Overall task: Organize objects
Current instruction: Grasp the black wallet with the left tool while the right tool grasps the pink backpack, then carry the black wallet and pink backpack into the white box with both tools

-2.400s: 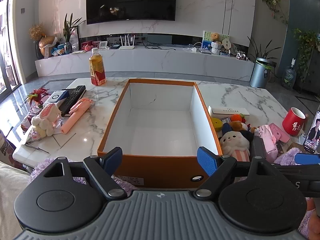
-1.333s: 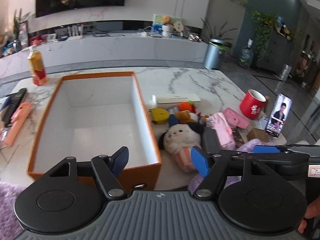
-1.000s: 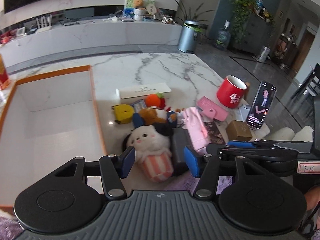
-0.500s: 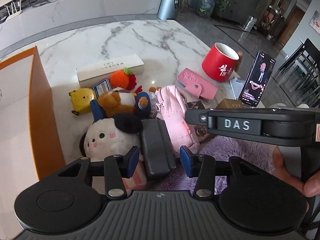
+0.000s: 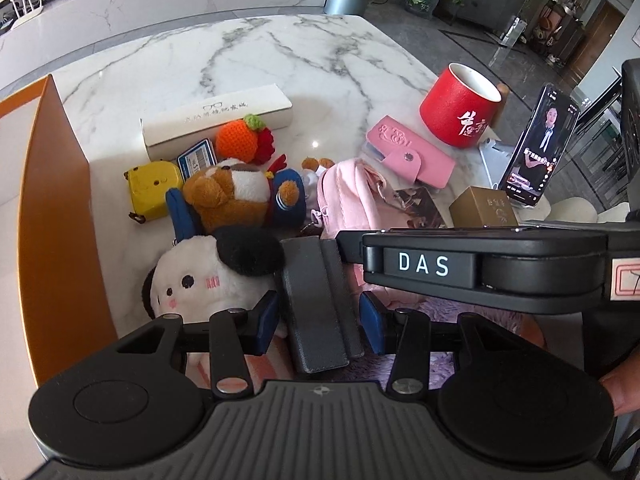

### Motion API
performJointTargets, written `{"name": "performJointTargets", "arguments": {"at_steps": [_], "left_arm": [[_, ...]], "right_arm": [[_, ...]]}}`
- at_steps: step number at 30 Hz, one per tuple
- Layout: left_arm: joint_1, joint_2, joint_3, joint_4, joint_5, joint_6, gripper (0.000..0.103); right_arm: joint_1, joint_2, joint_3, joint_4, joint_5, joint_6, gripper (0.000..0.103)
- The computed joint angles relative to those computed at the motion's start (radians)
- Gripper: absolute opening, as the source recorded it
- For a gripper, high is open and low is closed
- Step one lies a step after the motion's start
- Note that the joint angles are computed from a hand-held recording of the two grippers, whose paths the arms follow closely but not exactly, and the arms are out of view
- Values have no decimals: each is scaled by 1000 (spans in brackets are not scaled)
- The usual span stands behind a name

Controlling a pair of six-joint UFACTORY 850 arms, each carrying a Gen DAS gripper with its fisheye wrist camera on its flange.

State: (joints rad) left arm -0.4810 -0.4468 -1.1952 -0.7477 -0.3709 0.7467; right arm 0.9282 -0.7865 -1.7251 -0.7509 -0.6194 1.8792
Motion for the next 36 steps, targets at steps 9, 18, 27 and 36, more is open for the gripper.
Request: {"name": "performJointTargets", "arguments": {"at_steps": [9, 18, 27, 36], "left_arm": [[-5, 6, 22, -49, 31, 45, 43], [16, 137, 118, -421, 82, 378, 43], [111, 334, 217, -750, 112, 648, 43], [226, 403, 257, -788, 169, 619, 43]], "right_arm": [[25, 19, 13, -77, -60, 53, 20], [73, 45, -7, -186, -165, 98, 19], [126, 46, -99, -413, -186, 155, 20], [116, -46, -273, -492, 85, 166, 20]]}}
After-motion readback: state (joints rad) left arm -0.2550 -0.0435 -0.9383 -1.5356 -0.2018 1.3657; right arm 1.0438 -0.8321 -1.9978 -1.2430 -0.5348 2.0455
